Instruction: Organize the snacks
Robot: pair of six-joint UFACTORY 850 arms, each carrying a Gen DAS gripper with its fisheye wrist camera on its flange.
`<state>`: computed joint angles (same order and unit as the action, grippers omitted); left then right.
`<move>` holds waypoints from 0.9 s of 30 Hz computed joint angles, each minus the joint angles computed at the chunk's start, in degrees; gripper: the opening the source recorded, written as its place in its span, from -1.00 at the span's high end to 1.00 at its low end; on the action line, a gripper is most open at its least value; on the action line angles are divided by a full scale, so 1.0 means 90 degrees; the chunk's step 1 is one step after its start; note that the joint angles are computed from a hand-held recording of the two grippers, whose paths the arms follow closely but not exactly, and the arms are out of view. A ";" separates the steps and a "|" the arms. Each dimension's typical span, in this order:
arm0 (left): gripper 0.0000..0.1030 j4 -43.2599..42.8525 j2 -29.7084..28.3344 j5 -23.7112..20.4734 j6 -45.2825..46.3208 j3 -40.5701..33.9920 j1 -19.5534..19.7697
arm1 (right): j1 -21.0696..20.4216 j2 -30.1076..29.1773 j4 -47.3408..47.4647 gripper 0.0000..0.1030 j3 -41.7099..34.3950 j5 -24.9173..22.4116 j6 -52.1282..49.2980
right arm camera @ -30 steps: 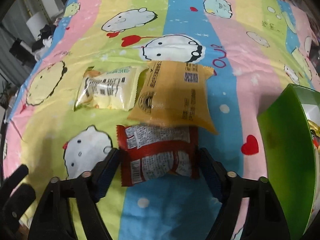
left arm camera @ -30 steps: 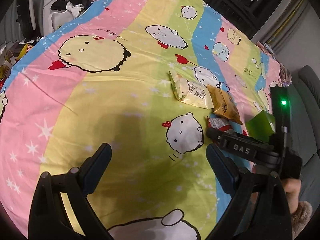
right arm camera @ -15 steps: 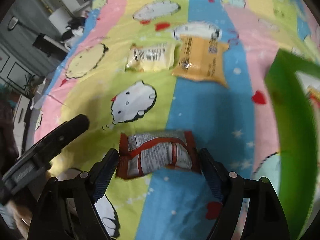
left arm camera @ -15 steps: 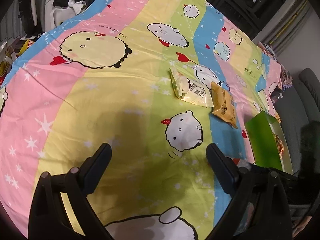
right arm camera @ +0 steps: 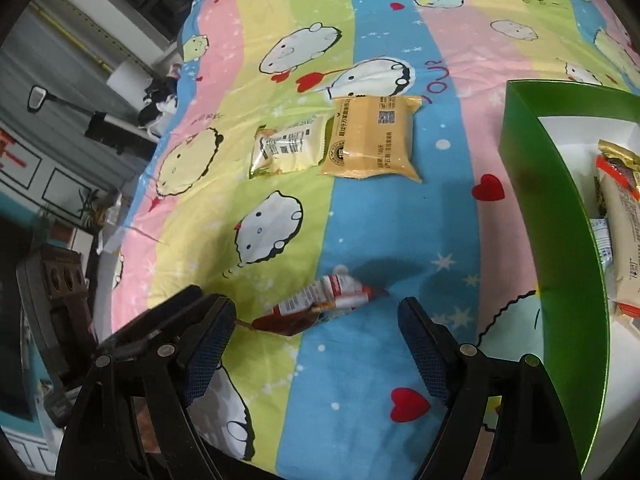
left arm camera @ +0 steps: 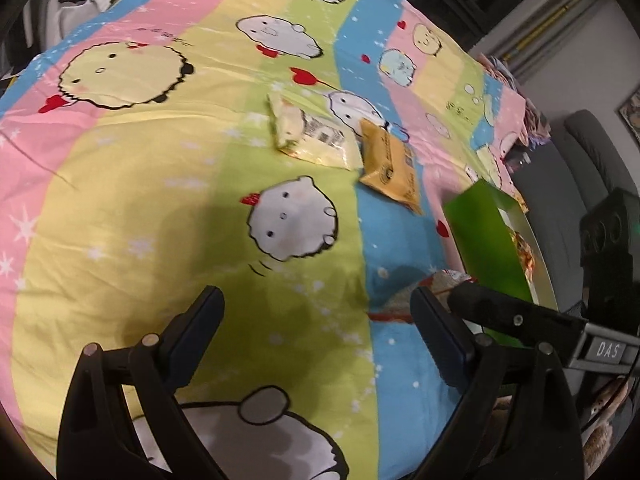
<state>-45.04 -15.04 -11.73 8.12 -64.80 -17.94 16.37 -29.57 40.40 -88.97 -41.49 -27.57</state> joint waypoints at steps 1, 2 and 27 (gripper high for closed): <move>-0.80 0.0109 -0.0024 -0.0003 -0.0098 -0.0023 -0.0013 | 0.0003 -0.0027 0.0097 -0.62 -0.0016 -0.0016 -0.0112; -0.80 0.0363 -0.0040 0.0000 -0.0339 -0.0042 -0.0028 | -0.0005 -0.0045 0.0151 -0.62 -0.0027 -0.0030 -0.0176; -0.36 -0.1437 -0.0182 -0.1298 0.1394 -0.0223 -0.0140 | -0.0182 -0.0223 -0.0173 -0.62 -0.0107 -0.0379 0.0618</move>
<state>-57.97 -16.67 -23.41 20.67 -66.81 -19.20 14.73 -31.58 38.84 -89.93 -44.89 -22.01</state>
